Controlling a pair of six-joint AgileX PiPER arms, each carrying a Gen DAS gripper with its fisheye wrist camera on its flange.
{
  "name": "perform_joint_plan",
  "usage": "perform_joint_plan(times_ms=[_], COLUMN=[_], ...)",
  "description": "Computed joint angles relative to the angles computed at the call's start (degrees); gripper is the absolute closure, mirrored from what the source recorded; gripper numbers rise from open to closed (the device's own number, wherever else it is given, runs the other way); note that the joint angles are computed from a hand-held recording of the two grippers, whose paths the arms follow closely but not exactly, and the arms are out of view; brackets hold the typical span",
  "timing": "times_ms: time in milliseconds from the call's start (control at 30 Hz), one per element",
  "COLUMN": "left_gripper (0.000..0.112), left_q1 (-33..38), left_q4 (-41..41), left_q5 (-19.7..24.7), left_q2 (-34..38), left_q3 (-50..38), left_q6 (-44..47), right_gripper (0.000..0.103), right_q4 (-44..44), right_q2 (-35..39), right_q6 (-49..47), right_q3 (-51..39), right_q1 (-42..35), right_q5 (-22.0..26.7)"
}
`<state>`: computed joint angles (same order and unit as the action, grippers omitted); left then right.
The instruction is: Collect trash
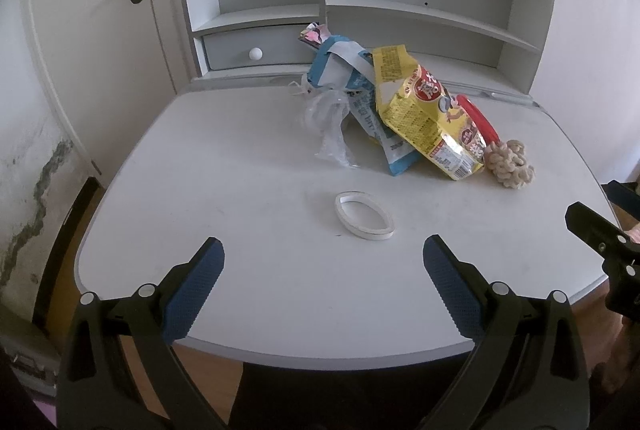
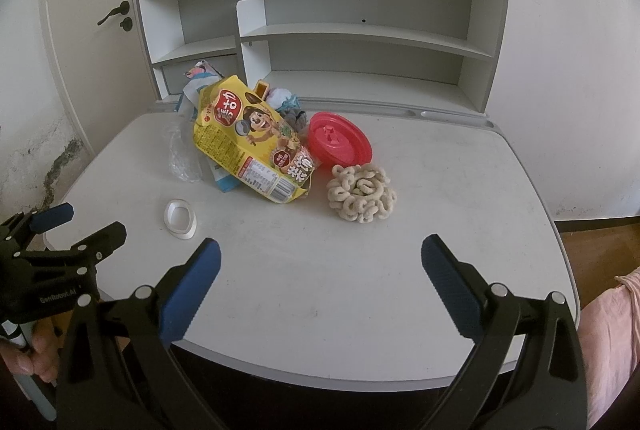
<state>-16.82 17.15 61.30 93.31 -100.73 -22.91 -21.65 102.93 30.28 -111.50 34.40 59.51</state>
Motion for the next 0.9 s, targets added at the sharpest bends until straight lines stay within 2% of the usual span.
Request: perform_joint_plan(times_ms=[900], left_gripper=[0.016], left_q1=[0.0], left_q4=[0.0], left_q5=[0.5], left_q2=[0.3], left_q3=[-0.8], left_q6=[0.3], right_gripper=[0.006], right_q4=[-0.1], right_q2=[0.0], right_q6=[0.2], right_q3=[-0.1], right_q1=[0.1], right_q5=[0.0])
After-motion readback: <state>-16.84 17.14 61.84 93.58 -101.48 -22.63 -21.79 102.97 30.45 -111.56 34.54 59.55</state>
